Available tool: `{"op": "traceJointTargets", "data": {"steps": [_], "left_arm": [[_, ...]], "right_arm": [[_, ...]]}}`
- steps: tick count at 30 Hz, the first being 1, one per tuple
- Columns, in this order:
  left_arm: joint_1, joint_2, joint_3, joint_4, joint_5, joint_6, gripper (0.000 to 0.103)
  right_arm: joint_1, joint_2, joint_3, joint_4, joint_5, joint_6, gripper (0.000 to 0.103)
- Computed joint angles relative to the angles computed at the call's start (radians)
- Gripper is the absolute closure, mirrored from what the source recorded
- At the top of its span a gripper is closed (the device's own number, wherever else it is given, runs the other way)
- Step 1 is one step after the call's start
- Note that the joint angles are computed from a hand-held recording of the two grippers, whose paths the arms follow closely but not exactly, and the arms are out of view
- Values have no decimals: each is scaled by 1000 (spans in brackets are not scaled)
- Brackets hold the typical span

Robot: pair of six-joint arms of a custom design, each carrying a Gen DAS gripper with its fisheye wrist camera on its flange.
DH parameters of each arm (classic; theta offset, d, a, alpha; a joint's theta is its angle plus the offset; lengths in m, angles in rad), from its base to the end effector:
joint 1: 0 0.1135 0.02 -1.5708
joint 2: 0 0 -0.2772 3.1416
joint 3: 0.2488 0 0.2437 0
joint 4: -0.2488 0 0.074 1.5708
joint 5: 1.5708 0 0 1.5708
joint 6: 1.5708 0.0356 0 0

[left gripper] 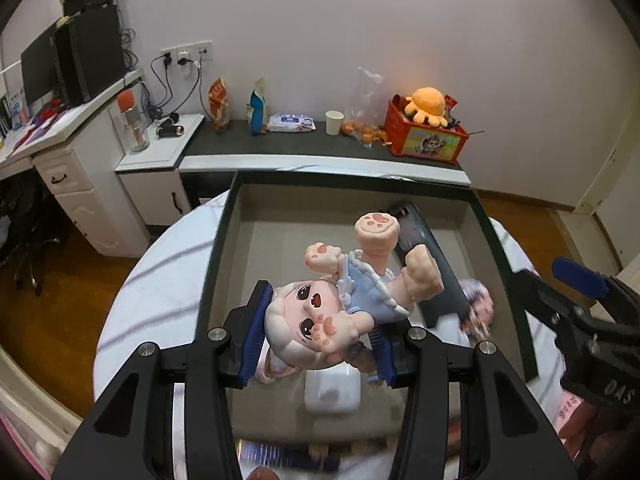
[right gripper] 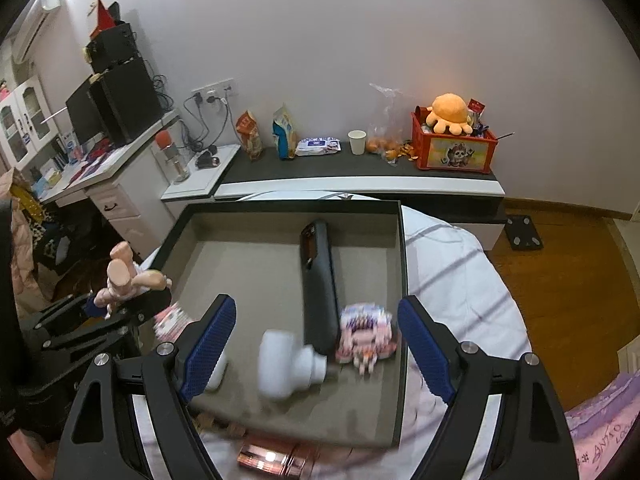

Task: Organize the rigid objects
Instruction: 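Carry the doll figurine into the box and release it, then withdraw the left tool from the box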

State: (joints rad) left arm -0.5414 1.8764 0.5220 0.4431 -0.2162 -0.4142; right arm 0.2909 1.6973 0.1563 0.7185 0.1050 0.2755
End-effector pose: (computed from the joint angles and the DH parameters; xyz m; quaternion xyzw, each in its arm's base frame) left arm 0.2434 -0.1374 0.0741 0.0249 0.9409 -0.0574 0.3328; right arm 0.1892 0.0528 0.0740 0.0120 0.9297 0.0551 0.3641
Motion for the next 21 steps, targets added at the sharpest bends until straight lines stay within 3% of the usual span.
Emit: {"op": "traceJointTargets", "data": {"steps": [6,14,16,17,18,19,21], "left_arm": [[55,207,240,-81,42,50,59],[64,302,359,-141,49,56,59],[61,296,350,-138,50,51,52],[57,286,336,-131,47,48,35],[52,271,316,-117,43,45,10],[47,249,289,-97,30,44,1],[32,195,225,-55,-12,40,0]], "right_arm": [[-106,190,98,59,-75,-53,18],[-162,264,153,63,-124,-83,18],[-162,264,159,55,-125,-82,18],[-164,263,160,51,-128,-83,18],[-162,256,155,51,-129,-79,18],[-160,252,155,47,-129,-78,18],[-146,230,139,47,-123,-71,18]]}}
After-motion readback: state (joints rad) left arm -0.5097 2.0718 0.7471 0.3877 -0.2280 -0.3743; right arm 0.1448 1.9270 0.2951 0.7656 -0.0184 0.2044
